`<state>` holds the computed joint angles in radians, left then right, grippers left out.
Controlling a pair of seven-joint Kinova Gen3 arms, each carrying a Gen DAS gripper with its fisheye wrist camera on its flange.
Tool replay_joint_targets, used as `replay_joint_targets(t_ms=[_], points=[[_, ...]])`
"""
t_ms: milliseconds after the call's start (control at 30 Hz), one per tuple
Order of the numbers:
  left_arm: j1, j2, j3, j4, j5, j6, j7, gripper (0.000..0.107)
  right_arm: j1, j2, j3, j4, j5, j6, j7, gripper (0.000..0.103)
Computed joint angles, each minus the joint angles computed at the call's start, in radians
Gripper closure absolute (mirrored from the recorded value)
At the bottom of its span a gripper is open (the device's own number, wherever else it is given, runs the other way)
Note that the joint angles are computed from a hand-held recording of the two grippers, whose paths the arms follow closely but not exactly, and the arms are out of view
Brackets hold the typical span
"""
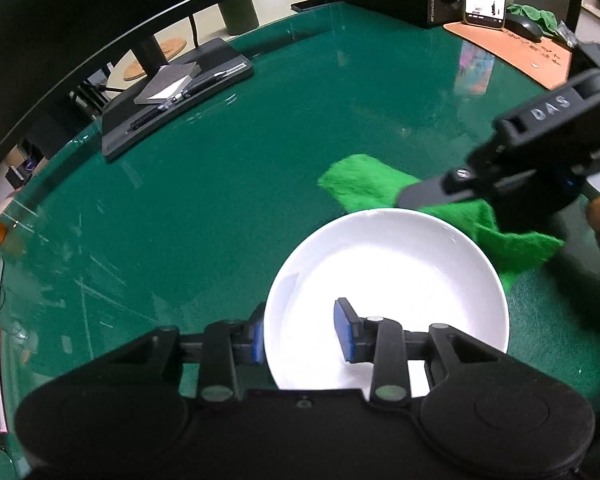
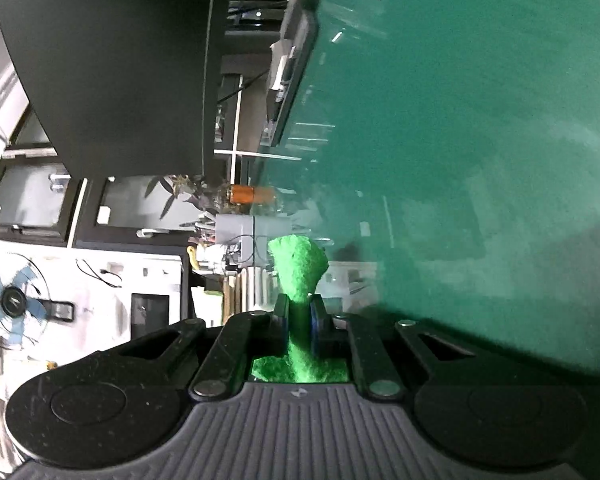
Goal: Clean bowl
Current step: 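Hold the bowl with the left tool while the right tool wipes the cloth along the rim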
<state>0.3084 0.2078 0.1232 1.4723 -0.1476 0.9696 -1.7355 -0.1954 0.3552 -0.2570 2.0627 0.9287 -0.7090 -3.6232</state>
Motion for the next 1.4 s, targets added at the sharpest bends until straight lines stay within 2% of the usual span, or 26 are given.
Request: replay_joint_targets(t_ms=[200,333,467,533,633,767,900,1000,1067,1267,1400], points=[[0.000,-0.009,0.000,0.018,-0.003,-0.024,0.000,0.073,0.030,-0.054,-0.002,0.088,0.046,-0.059,-0.061,0.092],[0.008,-0.011,-0.001,0.022,-0.019,-0.028,0.020,0.072,-0.001,-0.032,0.022,0.057,0.032,-0.029,-0.061,0.092],[0.016,-0.009,0.000,0.020,-0.034,-0.026,0.035,0.072,-0.006,-0.004,0.014,-0.018,0.086,0.027,-0.084,0.092],[0.017,-0.008,0.000,0.018,-0.037,-0.025,0.036,0.072,-0.005,-0.022,0.013,-0.015,0.112,0.043,-0.095,0.092],[0.016,-0.008,0.001,0.019,-0.035,-0.029,0.033,0.072,0.008,-0.067,0.018,0.038,0.145,0.010,-0.109,0.092],[0.024,-0.006,-0.001,0.019,-0.050,-0.032,0.046,0.071,-0.006,-0.075,0.032,0.052,0.181,0.003,-0.146,0.094],[0.031,-0.005,-0.001,0.019,-0.065,-0.030,0.057,0.071,-0.025,-0.040,0.044,0.000,0.138,0.035,-0.110,0.093],[0.034,-0.002,0.001,0.014,-0.070,-0.025,0.055,0.070,-0.020,-0.021,0.035,-0.030,0.150,0.044,-0.118,0.093],[0.034,-0.003,0.001,0.015,-0.070,-0.026,0.052,0.070,-0.017,-0.029,0.032,-0.026,0.158,0.048,-0.123,0.093],[0.035,-0.007,0.000,0.025,-0.073,-0.038,0.055,0.070,0.000,-0.060,0.039,0.048,0.160,-0.026,-0.122,0.093],[0.043,-0.005,0.000,0.024,-0.087,-0.035,0.070,0.070,-0.019,-0.037,0.044,0.016,0.112,0.009,-0.086,0.093]])
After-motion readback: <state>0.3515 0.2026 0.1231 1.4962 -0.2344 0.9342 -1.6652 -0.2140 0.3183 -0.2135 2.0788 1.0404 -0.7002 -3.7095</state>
